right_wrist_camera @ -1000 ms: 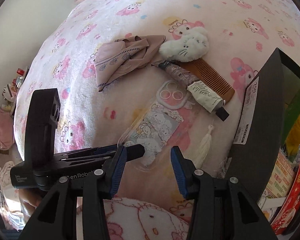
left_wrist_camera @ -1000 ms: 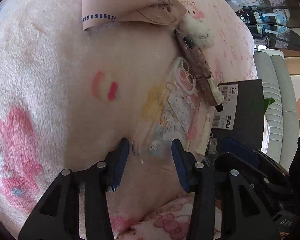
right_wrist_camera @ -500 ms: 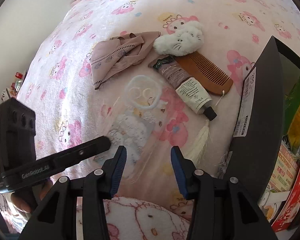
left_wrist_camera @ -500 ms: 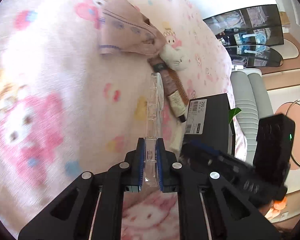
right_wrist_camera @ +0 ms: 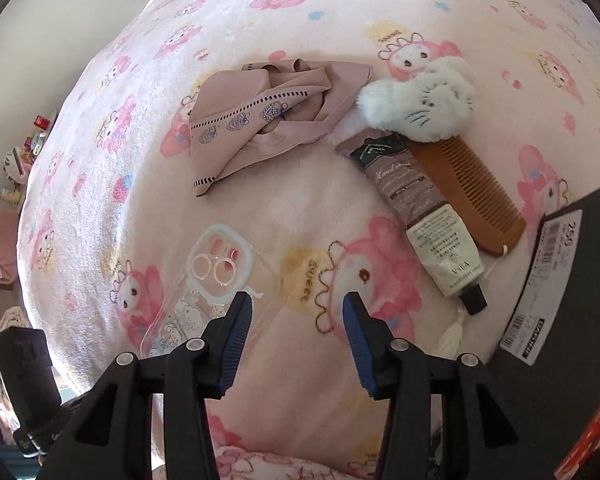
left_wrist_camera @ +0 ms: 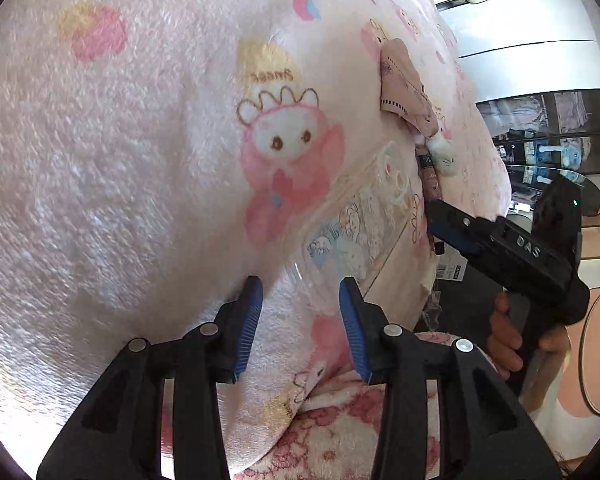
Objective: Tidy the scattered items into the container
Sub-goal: 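Grasp the clear phone case with the left tool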
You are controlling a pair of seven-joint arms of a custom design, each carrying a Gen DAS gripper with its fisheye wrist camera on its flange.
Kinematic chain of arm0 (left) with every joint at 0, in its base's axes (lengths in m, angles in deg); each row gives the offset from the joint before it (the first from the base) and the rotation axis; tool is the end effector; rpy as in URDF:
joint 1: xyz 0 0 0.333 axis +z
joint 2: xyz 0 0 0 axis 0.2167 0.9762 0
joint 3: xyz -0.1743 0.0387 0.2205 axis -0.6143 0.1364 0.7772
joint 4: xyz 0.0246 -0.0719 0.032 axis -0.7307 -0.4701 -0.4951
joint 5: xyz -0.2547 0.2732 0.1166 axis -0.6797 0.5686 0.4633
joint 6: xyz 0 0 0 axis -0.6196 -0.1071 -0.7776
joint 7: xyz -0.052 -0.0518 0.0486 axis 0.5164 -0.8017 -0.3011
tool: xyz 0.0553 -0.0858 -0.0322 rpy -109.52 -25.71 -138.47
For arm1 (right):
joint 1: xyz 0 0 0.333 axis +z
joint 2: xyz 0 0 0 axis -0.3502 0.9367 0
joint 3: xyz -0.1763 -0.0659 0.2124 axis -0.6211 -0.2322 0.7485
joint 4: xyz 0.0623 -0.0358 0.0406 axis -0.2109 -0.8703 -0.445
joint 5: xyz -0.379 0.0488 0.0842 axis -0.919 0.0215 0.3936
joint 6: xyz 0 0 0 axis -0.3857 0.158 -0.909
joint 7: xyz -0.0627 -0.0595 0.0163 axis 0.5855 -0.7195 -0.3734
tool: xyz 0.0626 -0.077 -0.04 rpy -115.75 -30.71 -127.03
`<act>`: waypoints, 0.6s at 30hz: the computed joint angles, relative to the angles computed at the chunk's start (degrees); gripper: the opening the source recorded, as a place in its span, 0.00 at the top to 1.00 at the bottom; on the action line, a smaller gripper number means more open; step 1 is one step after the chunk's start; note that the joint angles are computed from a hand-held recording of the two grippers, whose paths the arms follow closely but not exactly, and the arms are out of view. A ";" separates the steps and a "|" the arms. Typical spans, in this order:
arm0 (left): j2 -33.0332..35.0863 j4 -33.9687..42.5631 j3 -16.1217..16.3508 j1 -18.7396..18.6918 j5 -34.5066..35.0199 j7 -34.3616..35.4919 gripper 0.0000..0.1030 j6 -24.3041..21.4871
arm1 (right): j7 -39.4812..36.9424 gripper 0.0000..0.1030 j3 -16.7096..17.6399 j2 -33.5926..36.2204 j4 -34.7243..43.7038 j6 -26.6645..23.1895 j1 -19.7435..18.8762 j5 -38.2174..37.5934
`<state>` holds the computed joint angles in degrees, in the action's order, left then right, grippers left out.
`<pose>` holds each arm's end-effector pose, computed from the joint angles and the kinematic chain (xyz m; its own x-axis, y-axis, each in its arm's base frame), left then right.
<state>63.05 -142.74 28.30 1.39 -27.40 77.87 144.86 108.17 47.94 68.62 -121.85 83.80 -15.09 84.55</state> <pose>0.5503 -0.3106 0.2871 0.2795 -0.6783 0.6796 -0.9132 -0.4064 -0.0301 0.6729 0.1318 0.3537 0.1195 -0.9582 -0.2600 -0.9803 -0.0724 -0.1839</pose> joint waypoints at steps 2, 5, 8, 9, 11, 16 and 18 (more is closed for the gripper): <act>1.20 1.43 1.38 -1.39 3.44 -1.29 0.64 -1.14 | -0.68 0.58 0.46 3.51 3.98 -1.29 -0.13 0.35; 2.28 3.67 3.76 -3.15 9.29 -4.95 0.75 -0.68 | -2.09 0.58 1.72 9.92 12.09 -6.25 -0.99 1.83; 3.39 5.83 6.47 -4.59 15.03 -10.30 0.73 1.21 | -6.92 0.56 4.02 13.03 16.68 -11.75 -3.12 5.13; 3.33 5.86 7.59 -5.11 16.84 -12.71 0.73 2.02 | -8.51 0.56 4.52 13.30 17.37 -13.91 -3.63 6.15; 3.38 6.30 9.27 -5.65 20.39 -16.89 0.71 1.81 | -10.65 0.56 4.17 12.48 17.20 -17.19 -3.28 5.87; 1.94 3.79 8.55 -5.55 25.48 -21.60 0.63 1.50 | -11.24 0.56 2.98 8.05 11.79 -11.23 -3.38 9.75; 2.14 3.09 6.36 -4.17 24.57 -20.23 0.63 1.66 | -9.44 0.56 1.81 9.48 13.66 -9.55 -2.11 7.93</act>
